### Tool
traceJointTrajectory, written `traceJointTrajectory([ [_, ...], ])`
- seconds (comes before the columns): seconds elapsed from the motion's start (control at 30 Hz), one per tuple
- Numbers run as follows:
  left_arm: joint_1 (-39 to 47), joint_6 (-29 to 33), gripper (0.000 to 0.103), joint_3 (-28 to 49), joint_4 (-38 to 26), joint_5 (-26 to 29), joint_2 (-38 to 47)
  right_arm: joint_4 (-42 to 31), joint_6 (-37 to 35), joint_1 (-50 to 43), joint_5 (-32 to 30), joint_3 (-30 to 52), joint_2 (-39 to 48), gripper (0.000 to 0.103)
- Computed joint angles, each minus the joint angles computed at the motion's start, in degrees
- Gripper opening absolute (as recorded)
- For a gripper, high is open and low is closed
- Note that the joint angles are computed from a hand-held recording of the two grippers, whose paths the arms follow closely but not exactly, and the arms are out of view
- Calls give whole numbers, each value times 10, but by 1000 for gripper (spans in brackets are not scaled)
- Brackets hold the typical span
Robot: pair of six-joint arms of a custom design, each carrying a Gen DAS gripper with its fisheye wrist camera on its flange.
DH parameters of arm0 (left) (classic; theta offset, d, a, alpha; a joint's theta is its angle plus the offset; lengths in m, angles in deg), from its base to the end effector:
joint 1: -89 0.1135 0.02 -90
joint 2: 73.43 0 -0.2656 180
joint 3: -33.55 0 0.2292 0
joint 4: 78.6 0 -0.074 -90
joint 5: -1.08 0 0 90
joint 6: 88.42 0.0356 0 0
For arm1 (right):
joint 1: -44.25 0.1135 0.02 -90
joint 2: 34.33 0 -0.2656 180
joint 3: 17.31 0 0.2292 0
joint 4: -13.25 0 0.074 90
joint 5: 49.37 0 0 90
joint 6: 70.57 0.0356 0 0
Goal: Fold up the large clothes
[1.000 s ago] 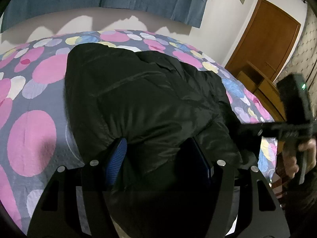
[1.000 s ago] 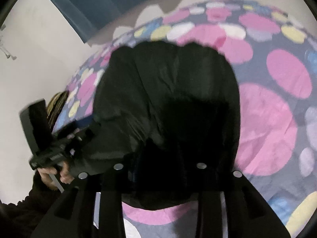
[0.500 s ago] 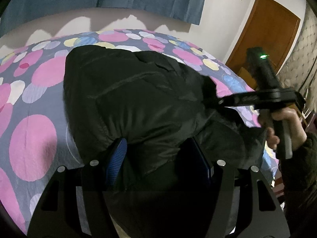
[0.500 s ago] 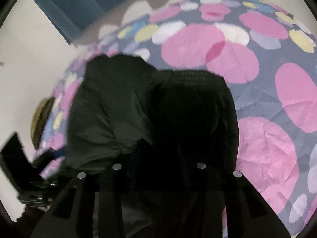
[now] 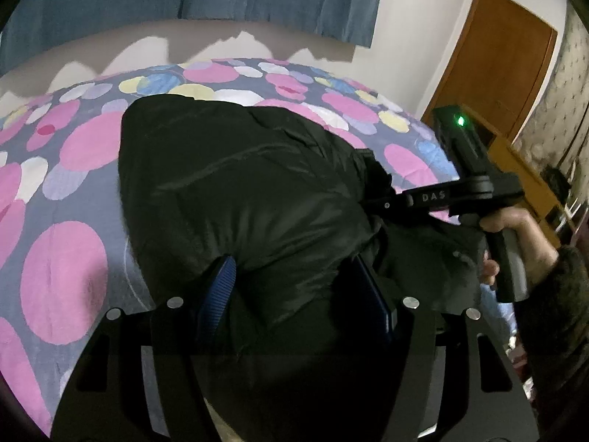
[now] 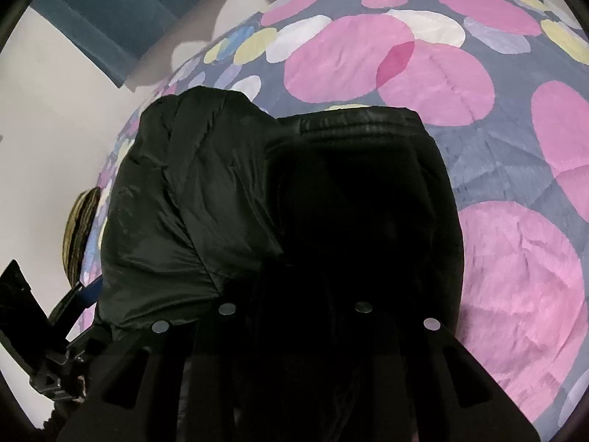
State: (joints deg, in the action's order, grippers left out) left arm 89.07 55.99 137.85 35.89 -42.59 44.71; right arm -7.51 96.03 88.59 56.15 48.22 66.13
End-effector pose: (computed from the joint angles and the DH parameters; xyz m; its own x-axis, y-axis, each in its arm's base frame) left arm 0.3861 -0.0253 0.1960 -0.4639 0.5610 -0.6856 0.8765 0.4029 -0.2634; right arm 0.2335 0.2149 0.1540 -0.6871 0.6391 -0.3456 0.4436 0.7457 0.4971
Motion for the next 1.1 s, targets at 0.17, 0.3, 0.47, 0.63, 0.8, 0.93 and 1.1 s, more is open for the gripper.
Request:
traceJointTrajectory([
  [0.17,61,8,67,70,-79,64,45,25,10,10,16,-20,-11,26],
  [0.3,89,-4,76,154,-143,77,124,50,20,21,34,-40,-21,28],
  [0.47,98,11,83,248,-241,92,206,37,27,47,70,-36,-35,46],
  [0.63,90,26,92,253,-251,103,212,-149,104,124,199,34,-56,85],
  [0.8,75,11,96,228,-226,102,203,-132,139,127,164,-15,-69,85],
  [0.93,70,6,99,223,-218,96,202,-27,131,108,132,-75,-62,93],
  [1.1,62,-3,100,243,-231,83,215,137,124,91,105,-149,-32,99],
])
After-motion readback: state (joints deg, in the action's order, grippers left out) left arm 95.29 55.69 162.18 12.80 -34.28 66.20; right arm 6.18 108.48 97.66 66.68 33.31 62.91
